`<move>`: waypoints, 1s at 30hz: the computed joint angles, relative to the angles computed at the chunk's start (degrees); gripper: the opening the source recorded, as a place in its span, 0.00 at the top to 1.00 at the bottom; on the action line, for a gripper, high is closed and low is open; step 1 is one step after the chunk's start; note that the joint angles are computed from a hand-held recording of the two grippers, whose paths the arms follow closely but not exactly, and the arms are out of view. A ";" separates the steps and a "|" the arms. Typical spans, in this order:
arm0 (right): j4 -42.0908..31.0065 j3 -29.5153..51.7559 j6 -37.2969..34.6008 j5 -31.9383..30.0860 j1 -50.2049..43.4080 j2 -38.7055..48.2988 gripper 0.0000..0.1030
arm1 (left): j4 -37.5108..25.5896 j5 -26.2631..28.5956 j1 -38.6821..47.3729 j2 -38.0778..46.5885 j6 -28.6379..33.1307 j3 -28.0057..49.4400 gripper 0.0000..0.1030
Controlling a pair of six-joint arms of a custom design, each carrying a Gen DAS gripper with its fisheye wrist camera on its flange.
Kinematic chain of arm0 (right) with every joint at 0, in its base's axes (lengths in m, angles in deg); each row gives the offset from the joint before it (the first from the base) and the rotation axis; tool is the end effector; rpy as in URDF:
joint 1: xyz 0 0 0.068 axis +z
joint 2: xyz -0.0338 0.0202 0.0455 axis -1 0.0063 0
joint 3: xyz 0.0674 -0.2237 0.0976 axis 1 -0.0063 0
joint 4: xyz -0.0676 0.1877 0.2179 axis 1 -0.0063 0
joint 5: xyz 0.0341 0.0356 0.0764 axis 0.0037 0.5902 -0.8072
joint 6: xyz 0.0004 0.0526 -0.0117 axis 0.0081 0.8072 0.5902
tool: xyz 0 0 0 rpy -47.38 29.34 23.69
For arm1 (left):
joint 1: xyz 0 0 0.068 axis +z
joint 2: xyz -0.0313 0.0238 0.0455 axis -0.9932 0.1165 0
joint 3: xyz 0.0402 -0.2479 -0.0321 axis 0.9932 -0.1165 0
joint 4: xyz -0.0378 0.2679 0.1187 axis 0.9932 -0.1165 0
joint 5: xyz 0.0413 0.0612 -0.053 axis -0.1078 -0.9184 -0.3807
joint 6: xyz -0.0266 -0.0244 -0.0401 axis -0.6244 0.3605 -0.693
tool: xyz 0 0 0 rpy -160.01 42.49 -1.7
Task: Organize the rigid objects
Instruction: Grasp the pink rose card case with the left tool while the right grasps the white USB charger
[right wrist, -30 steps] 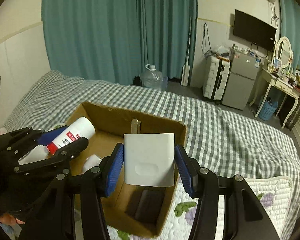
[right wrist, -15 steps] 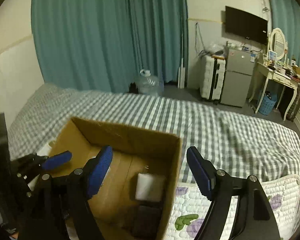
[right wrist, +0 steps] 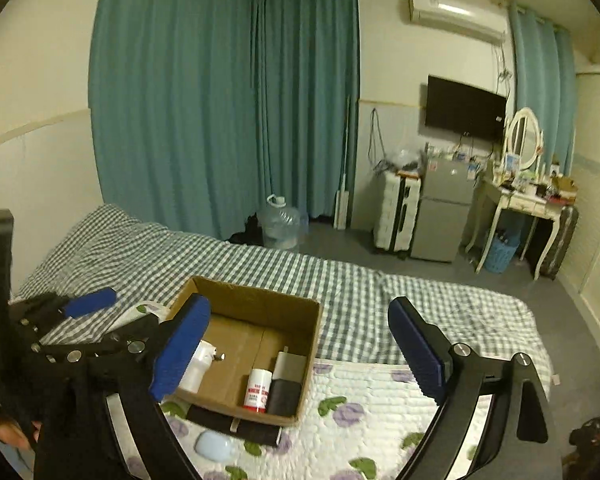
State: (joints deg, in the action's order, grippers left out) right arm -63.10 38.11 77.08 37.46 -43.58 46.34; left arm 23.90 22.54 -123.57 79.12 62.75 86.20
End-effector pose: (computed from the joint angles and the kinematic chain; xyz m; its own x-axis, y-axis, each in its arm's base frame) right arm 0.1797 0.1553 0.4724 -0.4563 -0.0034 -0.8898 -0.0393 0.9991 0.0163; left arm 0.2167 -0.1685 0.4304 -0.5509 0.1282 -0.8247 0.2728 0.9615 -0.0328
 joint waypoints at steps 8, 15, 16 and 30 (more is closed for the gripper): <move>-14.93 1.97 13.35 11.50 14.84 -2.86 0.08 | -7.56 -10.72 -9.26 -8.39 -5.08 -3.81 0.34; -13.13 -15.54 17.44 7.15 16.18 -11.34 0.08 | -6.23 -13.82 -12.87 -13.70 -13.46 -17.42 0.34; -12.16 -18.72 17.49 6.14 15.89 -12.76 0.08 | -5.84 -14.05 -12.95 -13.96 -14.08 -18.89 0.34; -2.05 -45.30 14.20 -14.43 4.04 -14.72 0.08 | 6.89 -7.41 -8.61 -12.14 -15.98 -41.72 0.34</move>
